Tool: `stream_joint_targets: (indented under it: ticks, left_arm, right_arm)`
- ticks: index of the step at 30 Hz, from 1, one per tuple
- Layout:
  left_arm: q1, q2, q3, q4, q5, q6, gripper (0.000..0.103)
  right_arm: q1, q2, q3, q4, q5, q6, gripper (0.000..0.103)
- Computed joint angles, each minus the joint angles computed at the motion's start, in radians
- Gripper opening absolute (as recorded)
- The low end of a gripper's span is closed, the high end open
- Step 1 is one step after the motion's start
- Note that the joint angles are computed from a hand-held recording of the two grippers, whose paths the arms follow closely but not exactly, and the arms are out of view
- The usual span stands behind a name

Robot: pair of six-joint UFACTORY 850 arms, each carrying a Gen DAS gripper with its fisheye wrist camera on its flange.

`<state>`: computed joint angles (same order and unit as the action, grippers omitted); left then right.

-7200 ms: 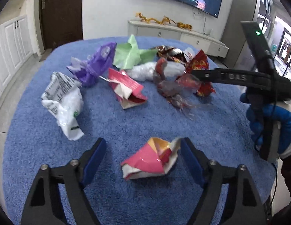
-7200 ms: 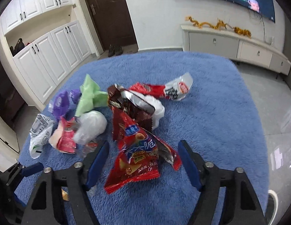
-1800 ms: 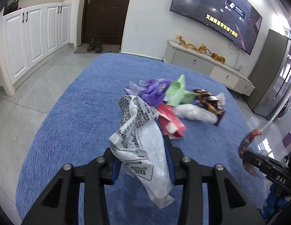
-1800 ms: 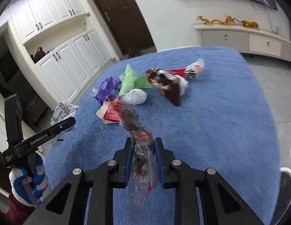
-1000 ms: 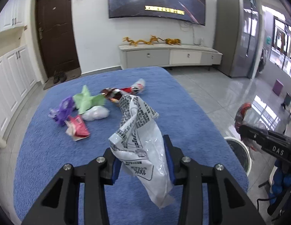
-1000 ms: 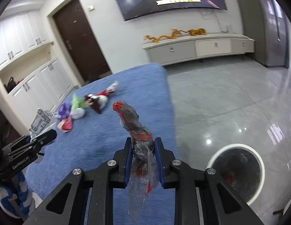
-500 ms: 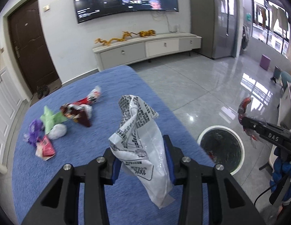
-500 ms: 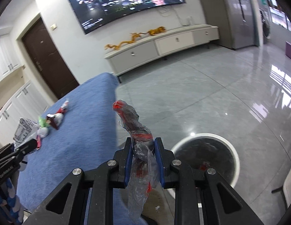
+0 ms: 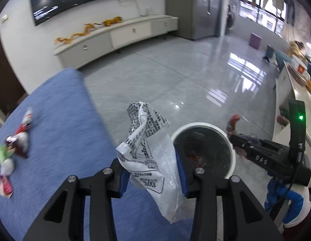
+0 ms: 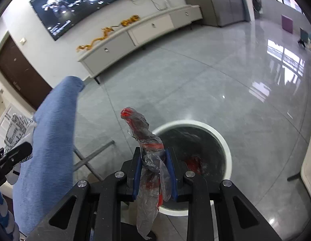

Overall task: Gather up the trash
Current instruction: 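Carry both bags over the trash bin and open both tools to drop them, then move both open tools back over the remaining wrappers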

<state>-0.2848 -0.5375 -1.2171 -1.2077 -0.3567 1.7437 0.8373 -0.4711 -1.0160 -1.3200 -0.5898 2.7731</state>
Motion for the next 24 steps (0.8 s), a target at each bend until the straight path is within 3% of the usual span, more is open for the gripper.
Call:
stream_joint_targets:
  ticks: [7,9,11,12,20,24]
  left_arm:
    - [-0.079,-0.092,-0.089,0.209,-0.051,-0.219,0.041]
    - [-0.087,-0.118,-0.123,0.249,-0.084,-0.276,0.045]
    - [-0.090,-0.137,-0.151,0.255,-0.115,-0.303,0.060]
    - [-0.091,-0.142,-0.157,0.247,-0.123,-0.303,0.062]
    - [-0.083,-0.170,-0.207,0.271,-0.169,-0.344,0.063]
    - [-0.059,-0.148,-0.193,0.216,-0.178,-0.280,0.063]
  right_arm:
    - [-0.025,0.003,0.064,-0.023,0.065,0.105,0.024]
    - [-0.030,0.003,0.073,-0.036,0.075,0.128,0.031]
    - [-0.031,0.000,0.078,-0.041,0.078,0.146,0.039]
    - [-0.032,0.002,0.082,-0.046,0.079,0.158,0.042]
    - [-0.030,0.012,0.079,0.051,0.067,0.088,0.046]
    - [-0.016,0.033,0.075,0.119,0.023,0.030,0.046]
